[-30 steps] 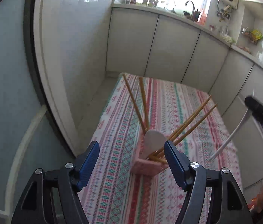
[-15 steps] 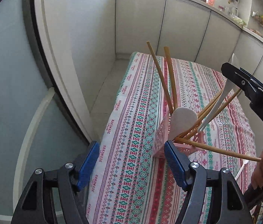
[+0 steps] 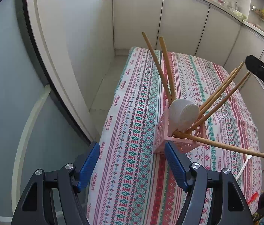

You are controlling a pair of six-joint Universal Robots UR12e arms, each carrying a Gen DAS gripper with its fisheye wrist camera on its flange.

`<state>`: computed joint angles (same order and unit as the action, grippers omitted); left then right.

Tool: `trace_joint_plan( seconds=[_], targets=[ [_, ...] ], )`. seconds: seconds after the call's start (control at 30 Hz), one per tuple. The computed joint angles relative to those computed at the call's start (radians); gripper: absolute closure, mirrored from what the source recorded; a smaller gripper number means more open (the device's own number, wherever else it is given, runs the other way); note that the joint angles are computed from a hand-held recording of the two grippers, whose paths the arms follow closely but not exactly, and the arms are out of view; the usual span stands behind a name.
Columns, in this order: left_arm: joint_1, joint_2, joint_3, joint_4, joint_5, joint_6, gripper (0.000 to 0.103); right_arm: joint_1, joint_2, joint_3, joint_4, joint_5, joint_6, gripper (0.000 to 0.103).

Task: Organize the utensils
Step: 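Move the right tool to the red plastic spoon on the cloth, then close the right tool on the red spoon's handle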

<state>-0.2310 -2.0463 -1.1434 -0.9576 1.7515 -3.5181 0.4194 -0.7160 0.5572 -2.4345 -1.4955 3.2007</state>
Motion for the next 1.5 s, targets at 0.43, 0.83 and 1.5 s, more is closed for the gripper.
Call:
trace_joint_plan(
  seconds=[0.43,0.83,1.5],
  targets=[
    [-0.032,0.029,-0.022,-0.020,-0.056,0.122,0.026,-0.054,-0.250,0.289,0.210,-0.102,0.167,0.042],
    [-0.080,0.012,0.013,-0.136,-0.145,0.234,0.021,-0.122,-0.340,0.392,0.639,-0.086,0.406,0.040],
    [-0.125,-0.052,0.075,-0.257,-0.124,0.267,0.021,-0.191,-0.339,0.472,0.971,0.065,0.575,0.040]
  ],
)
